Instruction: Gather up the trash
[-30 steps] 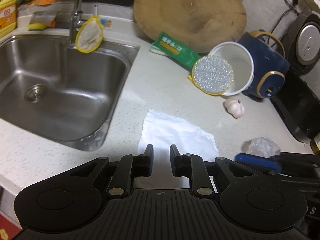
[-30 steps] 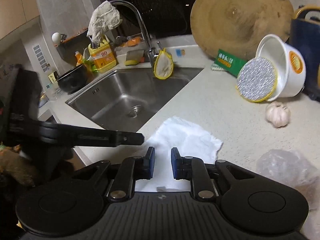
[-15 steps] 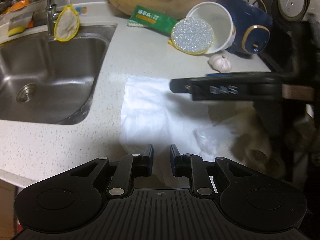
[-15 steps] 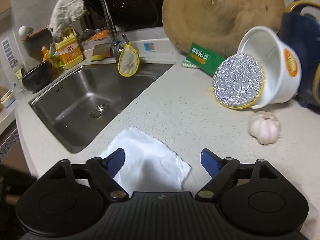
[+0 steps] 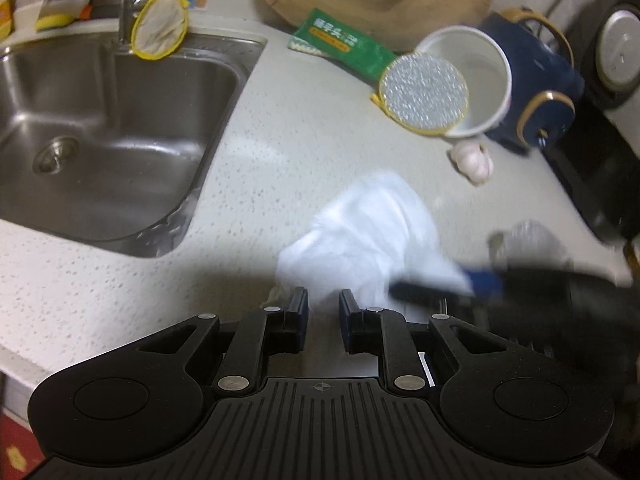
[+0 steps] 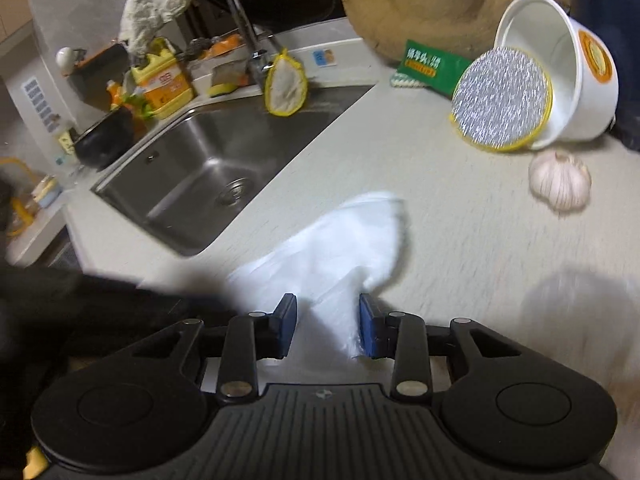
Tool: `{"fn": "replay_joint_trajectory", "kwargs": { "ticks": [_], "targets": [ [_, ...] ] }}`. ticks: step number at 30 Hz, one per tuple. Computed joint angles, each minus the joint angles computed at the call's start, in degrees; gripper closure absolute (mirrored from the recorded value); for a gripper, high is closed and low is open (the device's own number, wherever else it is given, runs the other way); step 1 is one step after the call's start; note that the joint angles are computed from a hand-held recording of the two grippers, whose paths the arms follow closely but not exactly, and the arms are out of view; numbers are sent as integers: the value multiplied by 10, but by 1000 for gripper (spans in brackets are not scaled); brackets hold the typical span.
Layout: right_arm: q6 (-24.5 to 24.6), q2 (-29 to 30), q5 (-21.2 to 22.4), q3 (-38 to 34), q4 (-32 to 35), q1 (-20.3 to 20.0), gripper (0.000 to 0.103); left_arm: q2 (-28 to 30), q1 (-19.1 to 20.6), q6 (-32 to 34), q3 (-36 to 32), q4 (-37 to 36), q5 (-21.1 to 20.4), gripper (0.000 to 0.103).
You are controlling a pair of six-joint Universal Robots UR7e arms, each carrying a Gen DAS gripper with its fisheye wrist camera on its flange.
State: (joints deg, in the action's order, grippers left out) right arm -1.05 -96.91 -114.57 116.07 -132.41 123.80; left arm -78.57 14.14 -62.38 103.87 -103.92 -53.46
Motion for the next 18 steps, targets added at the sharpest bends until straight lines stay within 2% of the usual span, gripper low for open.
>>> {"fn": "replay_joint_trajectory", "kwargs": {
  "ticks": [7, 11, 13, 18],
  "targets": [
    [-23, -13, -2, 19, 4, 27, 68, 9, 27, 32, 10, -107, -50, 83],
    [-38, -11, -15, 23, 1, 39, 68, 22, 33, 96, 5, -152, -92, 83],
    [-47, -10, -27, 27, -6, 47, 68, 33, 33, 118, -6, -145, -106, 83],
    [-72, -6, -47, 34, -14, 60, 66, 59, 22, 138, -35, -81, -75, 83]
  ]
}}
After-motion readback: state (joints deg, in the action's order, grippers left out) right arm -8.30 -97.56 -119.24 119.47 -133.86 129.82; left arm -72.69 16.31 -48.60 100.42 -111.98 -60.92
